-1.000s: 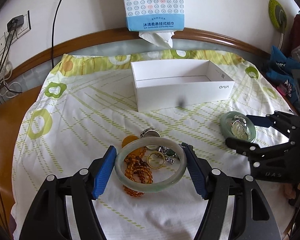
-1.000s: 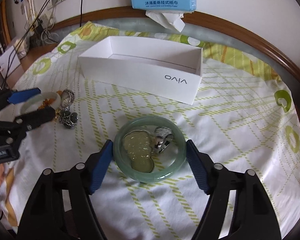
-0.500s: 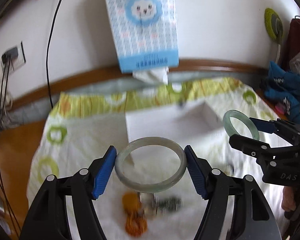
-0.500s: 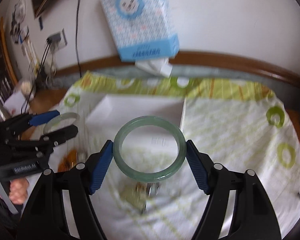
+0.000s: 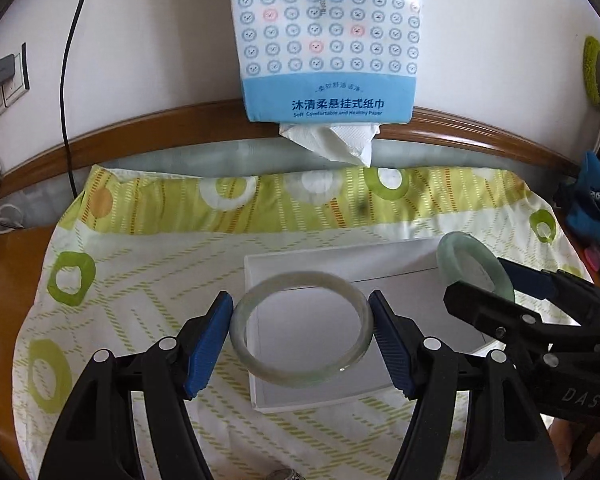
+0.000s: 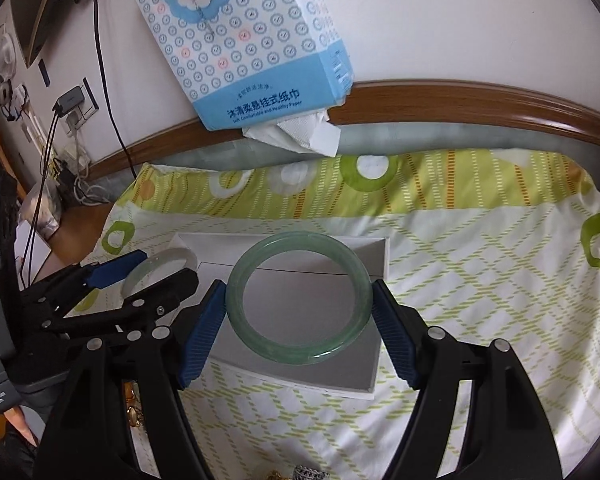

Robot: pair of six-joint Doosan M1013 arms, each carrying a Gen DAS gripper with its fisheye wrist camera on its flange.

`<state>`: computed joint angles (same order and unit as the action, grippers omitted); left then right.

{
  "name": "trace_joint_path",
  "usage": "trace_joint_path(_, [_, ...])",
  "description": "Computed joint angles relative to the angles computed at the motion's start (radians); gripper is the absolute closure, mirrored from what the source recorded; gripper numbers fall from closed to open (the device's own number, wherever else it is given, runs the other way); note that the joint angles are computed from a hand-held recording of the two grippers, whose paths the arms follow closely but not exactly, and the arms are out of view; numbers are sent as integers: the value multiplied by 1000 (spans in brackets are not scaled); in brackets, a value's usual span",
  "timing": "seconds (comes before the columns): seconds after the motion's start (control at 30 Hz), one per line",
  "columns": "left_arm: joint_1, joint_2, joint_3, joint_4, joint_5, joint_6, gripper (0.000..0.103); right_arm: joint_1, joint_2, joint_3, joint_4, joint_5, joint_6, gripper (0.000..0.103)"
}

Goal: Organize jewelry
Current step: 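Carry both bangles into the white vivo box and open both tools, then withdraw both tools from the box toward the remaining jewelry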

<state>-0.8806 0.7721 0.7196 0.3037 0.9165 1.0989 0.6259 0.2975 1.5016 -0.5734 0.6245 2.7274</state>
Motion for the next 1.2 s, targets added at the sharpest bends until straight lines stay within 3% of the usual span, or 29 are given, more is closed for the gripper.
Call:
trace_joint_path(0.13, [4, 3, -4, -3, 11, -16, 33, -6, 1, 5, 33, -24, -18, 33])
trace_joint_path(0.4, [4, -17, 20, 14, 18, -43, 27, 6, -39, 46, -78, -29, 125, 26])
trace_joint_path(0.67, [-20, -26, 36, 119, 56, -71, 20, 52, -38, 27, -198, 144, 218, 7])
trace_joint_path(0.87, [-41, -45, 66, 217, 61, -112, 13, 80, -21, -8, -226, 266, 188, 7])
trace_joint_path(1.2, [-59, -75, 105, 294, 39, -170, 6, 104, -39, 7, -272, 288, 257, 7])
